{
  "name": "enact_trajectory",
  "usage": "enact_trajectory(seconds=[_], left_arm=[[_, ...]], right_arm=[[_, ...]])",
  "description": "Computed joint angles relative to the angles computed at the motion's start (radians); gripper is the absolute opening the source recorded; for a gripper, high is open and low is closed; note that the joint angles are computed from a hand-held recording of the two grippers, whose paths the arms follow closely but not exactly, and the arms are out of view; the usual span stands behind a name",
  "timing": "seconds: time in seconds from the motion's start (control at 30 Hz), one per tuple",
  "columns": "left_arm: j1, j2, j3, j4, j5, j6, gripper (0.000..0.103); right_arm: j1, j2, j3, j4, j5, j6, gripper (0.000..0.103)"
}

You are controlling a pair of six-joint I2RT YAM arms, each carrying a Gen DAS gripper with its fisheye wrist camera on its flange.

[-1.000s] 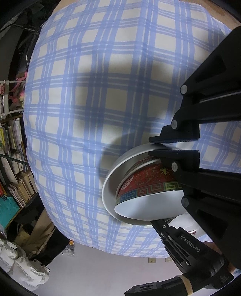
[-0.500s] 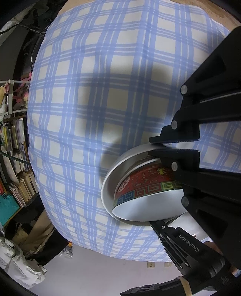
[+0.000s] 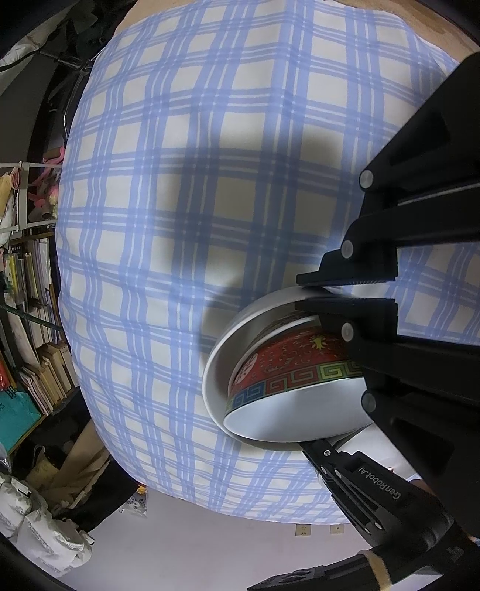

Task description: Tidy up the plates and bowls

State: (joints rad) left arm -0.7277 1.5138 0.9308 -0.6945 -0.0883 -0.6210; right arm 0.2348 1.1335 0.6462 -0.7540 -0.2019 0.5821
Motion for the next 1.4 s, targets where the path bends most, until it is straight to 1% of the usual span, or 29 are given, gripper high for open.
enact_trajectory(seconds=[0.1, 0.17, 0.23, 0.33, 0.5, 0.7, 0.83, 1.1, 1.23, 1.4], left_arm=[[-0.022, -0.017, -0.02, 0.017, -0.033, 0.0, 0.002], [-0.022, -0.013, -0.016, 0.014, -0.036, 0.007, 0.002], [-0.009, 0.002, 0.003, -0.003, -0.022, 0.02, 0.002], [0.028, 0.032, 0.045, -0.04, 0.025, 0.022, 0.002], [0.055, 0.05, 0.087, -0.078, 0.06, 0.091, 0.002], [0.063, 0.05, 0.132, -0.125, 0.069, 0.11, 0.002], [0.057, 0.032, 0.159, -0.165, 0.061, 0.123, 0.002], [0.043, -0.093, 0.175, -0.262, 0.024, 0.106, 0.002], [0.044, -0.167, 0.183, -0.33, 0.0, 0.104, 0.002], [0.066, -0.291, 0.163, -0.42, -0.027, 0.103, 0.002]], right_arm=[[-0.009, 0.006, -0.002, 0.006, -0.008, -0.009, 0.009], [-0.022, 0.011, -0.002, 0.006, -0.017, -0.025, 0.009], [-0.027, 0.009, -0.006, 0.006, -0.016, -0.029, 0.009], [-0.024, 0.009, 0.0, -0.001, -0.002, -0.034, 0.009], [0.001, 0.01, 0.031, -0.04, 0.023, -0.005, 0.009], [-0.003, 0.0, 0.059, -0.089, 0.019, 0.005, 0.009], [0.025, -0.027, 0.096, -0.142, 0.048, 0.03, 0.009], [0.121, -0.103, 0.19, -0.259, 0.106, 0.106, 0.009], [0.207, -0.133, 0.229, -0.302, 0.133, 0.175, 0.009], [0.38, -0.146, 0.277, -0.33, 0.201, 0.301, 0.009]])
